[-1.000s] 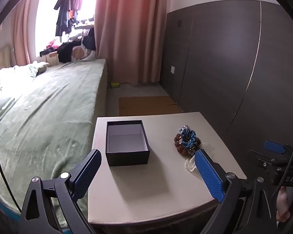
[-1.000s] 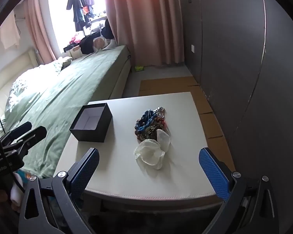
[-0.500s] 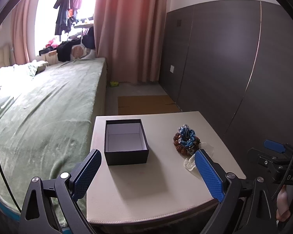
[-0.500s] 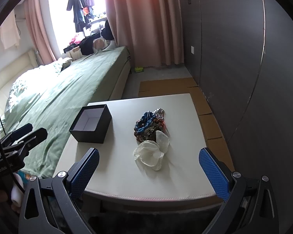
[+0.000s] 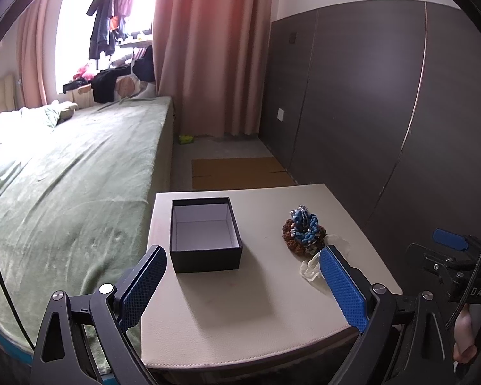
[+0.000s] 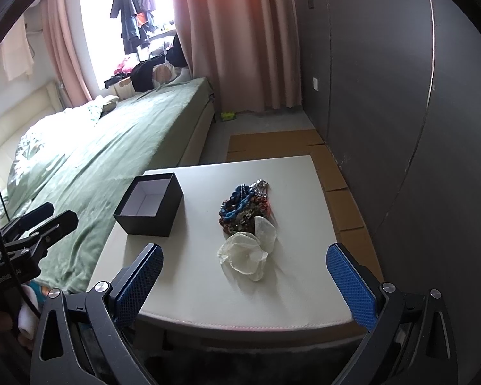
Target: Organize jewelry
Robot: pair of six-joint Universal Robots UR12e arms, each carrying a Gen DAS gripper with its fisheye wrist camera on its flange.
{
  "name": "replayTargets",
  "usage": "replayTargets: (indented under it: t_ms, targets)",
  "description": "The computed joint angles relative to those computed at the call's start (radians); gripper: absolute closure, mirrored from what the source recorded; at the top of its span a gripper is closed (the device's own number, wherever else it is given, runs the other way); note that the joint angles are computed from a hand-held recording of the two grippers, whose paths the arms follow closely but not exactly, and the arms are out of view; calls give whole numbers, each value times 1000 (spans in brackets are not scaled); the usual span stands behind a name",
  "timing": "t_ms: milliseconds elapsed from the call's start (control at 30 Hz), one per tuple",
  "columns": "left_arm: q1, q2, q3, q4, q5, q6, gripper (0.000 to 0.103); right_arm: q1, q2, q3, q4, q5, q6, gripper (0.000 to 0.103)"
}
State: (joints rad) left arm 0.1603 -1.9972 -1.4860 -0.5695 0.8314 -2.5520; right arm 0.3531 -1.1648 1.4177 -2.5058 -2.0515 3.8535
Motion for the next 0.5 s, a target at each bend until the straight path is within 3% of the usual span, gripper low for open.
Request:
replayTargets:
  t_ms: [500]
  targets:
    - [1,4,-8,2,-6,7,7,-1,-6,11,-5,-6,11,0]
